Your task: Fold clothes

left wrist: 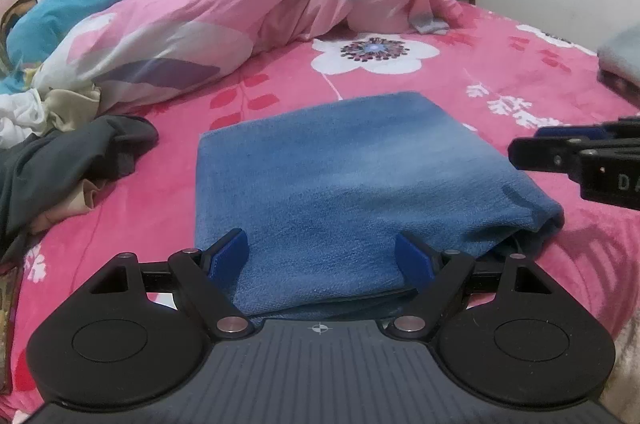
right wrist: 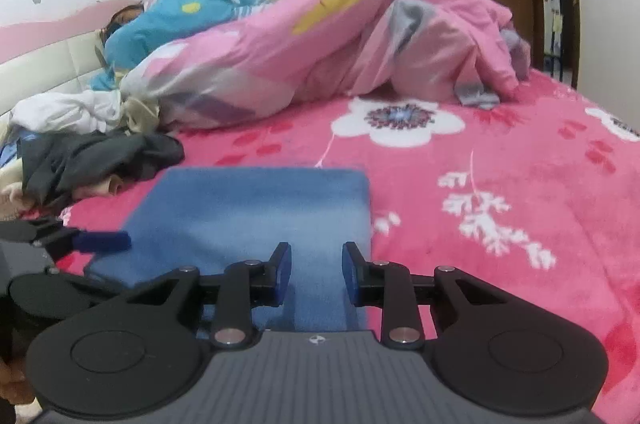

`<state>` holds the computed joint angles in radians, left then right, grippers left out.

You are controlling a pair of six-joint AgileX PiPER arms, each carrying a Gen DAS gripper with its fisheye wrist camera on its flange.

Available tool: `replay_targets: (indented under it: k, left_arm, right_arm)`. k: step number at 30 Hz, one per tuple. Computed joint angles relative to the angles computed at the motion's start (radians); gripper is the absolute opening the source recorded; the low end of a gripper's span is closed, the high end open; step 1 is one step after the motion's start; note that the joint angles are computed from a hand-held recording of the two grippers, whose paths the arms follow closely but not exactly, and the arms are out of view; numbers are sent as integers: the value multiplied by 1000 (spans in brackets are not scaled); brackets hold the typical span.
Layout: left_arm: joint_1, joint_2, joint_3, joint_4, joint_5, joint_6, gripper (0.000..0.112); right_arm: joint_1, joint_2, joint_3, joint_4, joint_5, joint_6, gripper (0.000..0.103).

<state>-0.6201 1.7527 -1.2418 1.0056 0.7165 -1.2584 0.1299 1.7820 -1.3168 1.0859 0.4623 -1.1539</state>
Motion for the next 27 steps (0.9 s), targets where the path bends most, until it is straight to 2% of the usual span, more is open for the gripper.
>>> replay_targets:
  k: [2,5,27]
  left_arm:
    - [-4,5,-11,-15,14,19,82]
    - [-10,13,-26,-27,32,37,82]
    - [-23,38,-89,-84,100,113,82]
  right_arm:
    - [9,34,-19,-86,10,71,31]
    - [21,23,42,2,-46,-49,33]
    - [0,30,47,62,-20,-88,35]
